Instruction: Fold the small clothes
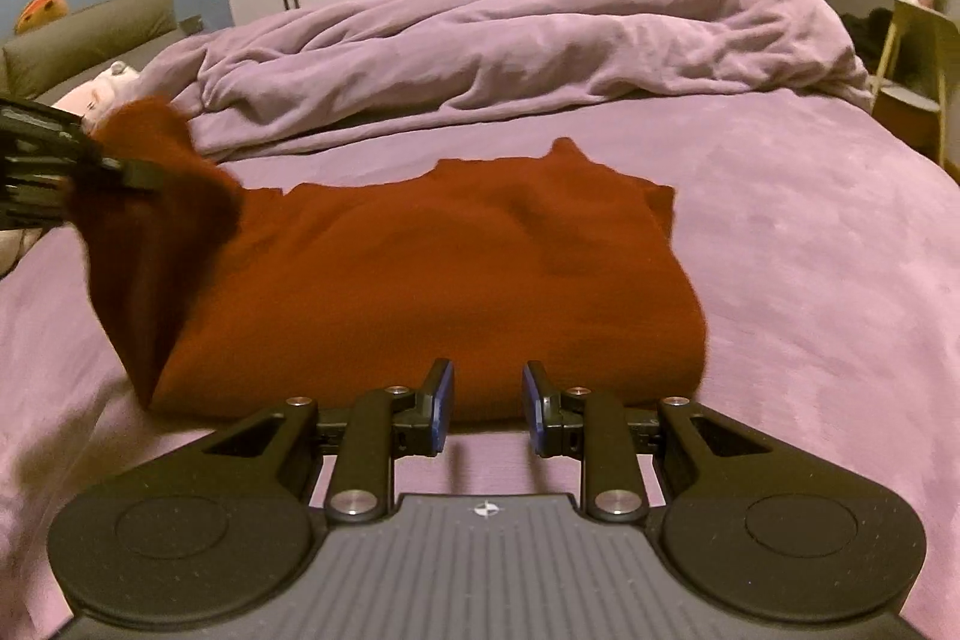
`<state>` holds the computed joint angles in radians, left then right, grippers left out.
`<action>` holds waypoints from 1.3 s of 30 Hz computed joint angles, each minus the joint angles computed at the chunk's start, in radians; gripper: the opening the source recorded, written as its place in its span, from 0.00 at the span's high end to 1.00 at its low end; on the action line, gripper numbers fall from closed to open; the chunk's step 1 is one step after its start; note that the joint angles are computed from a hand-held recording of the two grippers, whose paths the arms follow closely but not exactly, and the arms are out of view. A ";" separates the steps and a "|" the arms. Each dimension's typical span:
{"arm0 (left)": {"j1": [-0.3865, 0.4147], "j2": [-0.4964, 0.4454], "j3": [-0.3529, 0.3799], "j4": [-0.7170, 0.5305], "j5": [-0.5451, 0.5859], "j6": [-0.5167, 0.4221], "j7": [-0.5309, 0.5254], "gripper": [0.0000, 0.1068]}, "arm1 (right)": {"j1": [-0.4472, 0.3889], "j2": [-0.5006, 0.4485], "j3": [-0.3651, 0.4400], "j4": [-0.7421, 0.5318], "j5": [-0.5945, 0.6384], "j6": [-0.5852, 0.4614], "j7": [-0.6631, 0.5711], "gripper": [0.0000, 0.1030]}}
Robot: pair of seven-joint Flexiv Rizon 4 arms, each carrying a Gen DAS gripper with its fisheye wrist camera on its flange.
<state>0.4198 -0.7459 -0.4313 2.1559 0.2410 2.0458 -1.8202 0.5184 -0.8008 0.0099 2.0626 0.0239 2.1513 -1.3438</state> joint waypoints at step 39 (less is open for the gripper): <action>-0.022 -0.010 0.130 0.118 0.022 0.072 -0.051 0.47 | -0.481 -0.326 0.657 -0.509 -0.636 -0.560 0.201 0.61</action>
<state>0.3982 -0.7556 -0.3013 2.2740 0.2627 2.1175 -1.8713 0.0369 -1.1265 0.6667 1.5538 -0.6124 1.5917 -1.1424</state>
